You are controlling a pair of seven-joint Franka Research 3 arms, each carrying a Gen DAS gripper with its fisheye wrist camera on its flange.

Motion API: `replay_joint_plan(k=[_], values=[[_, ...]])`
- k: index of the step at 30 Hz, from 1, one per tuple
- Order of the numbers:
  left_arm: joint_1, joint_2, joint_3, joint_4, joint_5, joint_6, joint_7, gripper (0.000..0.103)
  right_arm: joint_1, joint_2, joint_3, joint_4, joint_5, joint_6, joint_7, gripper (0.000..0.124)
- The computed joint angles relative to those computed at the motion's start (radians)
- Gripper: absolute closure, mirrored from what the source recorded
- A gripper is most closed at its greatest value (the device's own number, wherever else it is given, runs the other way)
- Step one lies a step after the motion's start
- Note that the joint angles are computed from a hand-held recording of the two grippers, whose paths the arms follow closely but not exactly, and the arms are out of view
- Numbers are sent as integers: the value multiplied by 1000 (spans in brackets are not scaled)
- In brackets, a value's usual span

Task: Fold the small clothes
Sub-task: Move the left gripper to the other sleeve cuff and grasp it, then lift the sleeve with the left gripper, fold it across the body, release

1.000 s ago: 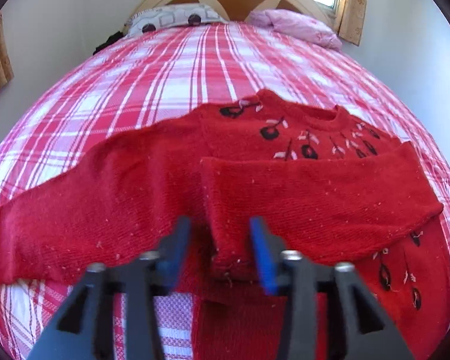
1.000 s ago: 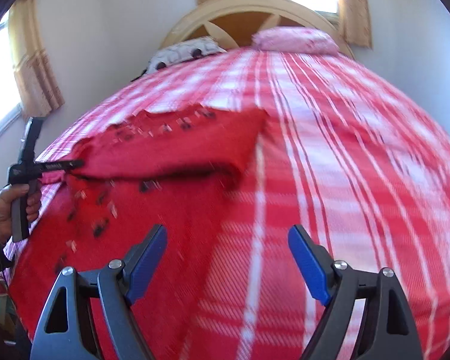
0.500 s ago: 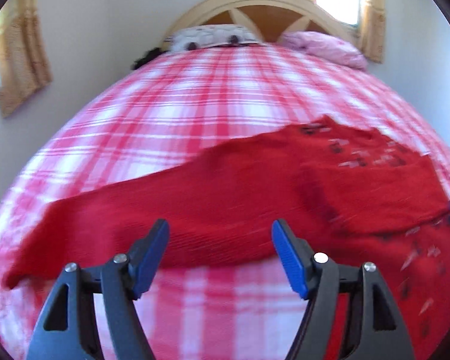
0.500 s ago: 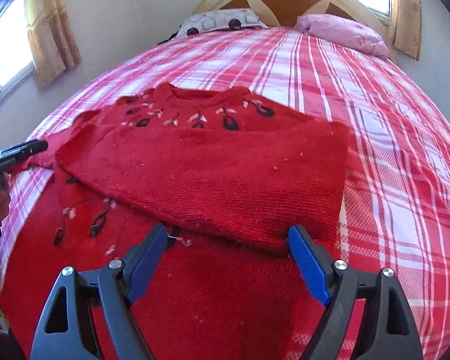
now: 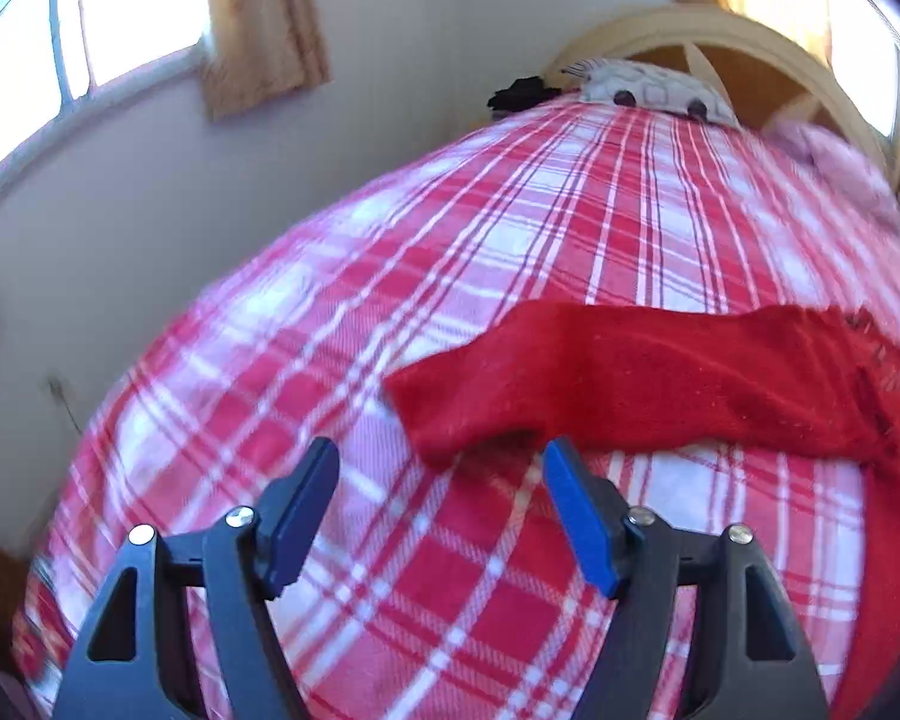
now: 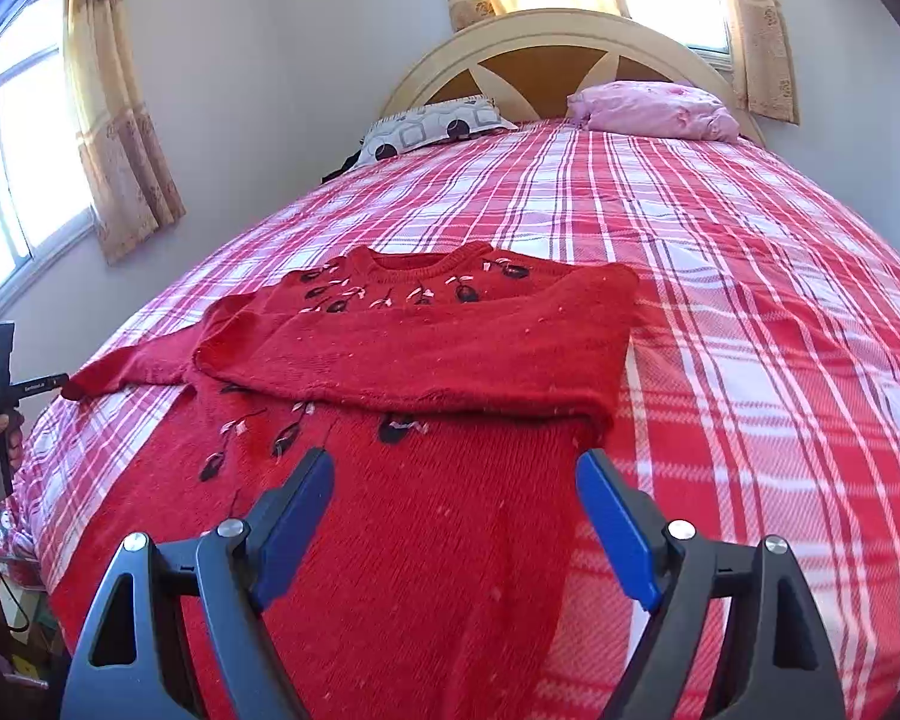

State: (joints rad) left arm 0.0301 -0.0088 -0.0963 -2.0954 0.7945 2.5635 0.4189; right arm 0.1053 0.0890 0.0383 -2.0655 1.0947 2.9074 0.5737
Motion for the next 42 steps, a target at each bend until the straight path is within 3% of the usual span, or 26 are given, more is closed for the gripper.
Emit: replay_joint_plan(k=[10,14,16,23,25,27,30,32,38,42], values=[[-7,58,8,11,-147,153,-21,32,40,-37,12,-48,-10,37,-32,41],[10,100,28,29,-225,208,-40,38,51,-39,11,-54,2,49,-43,41],[13,125,35,51,-259,191,-34,50,56,-38,13,-58,10,58,-52,41],[25,145,61,33,-291,269,-59,65,59,-16,15,-48,-8,62,-37,41],[39,153,61,20,-322,332,-45,95,57,-11,17,-45,-15,62,-27,41],[49,158,59,13,-361,375,-14,96,54,-8,19,-44,-23,59,-17,41],[14,146,112,1,-254,449,-115,97,53,-8,22,-46,-30,60,-10,41],[-11,134,137,16,-154,436,-189,98,50,-7,22,-45,-30,59,-10,41],[-19,127,116,89,2,421,-241,98,46,-13,29,-44,25,67,-60,41],[-25,137,86,139,27,420,-204,98,49,-25,23,-47,51,57,-86,41]])
